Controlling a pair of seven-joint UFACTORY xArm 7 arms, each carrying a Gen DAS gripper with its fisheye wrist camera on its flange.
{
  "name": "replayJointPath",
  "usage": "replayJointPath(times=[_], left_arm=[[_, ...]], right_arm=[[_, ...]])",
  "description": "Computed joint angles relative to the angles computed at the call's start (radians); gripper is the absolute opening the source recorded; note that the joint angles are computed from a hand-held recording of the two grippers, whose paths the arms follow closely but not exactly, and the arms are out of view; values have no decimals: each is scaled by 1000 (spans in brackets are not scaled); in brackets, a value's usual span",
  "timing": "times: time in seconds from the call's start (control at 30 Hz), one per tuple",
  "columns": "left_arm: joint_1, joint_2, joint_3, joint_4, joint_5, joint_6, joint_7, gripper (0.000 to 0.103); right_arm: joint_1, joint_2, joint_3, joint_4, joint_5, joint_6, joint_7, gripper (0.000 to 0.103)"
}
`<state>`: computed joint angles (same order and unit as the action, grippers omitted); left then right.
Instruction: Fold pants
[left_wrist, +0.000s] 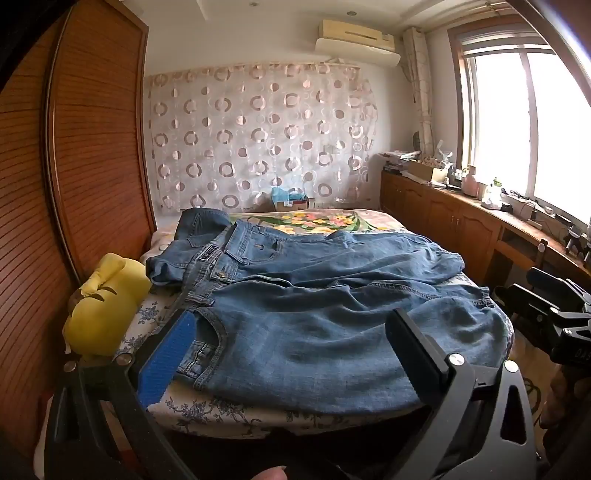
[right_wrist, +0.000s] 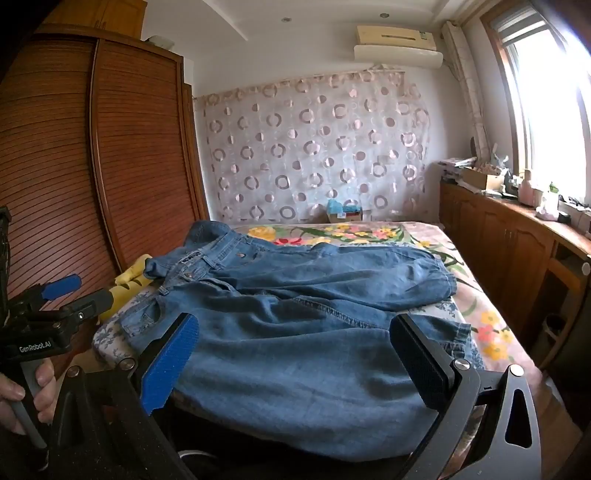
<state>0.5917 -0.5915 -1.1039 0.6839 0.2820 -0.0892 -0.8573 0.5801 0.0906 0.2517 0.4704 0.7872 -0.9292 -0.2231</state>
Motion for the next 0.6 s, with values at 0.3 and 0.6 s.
replayJointPath(times=[0.3,0.6], left_arm=[[3,-3,-3,0,-2,-1,1,103],[5,-6,-5,-1,-4,-4,3,103]], right_arm=[[0,12,-4,8,-5,-7,2,103],[5,17,-4,0,-13,-20,12,103]])
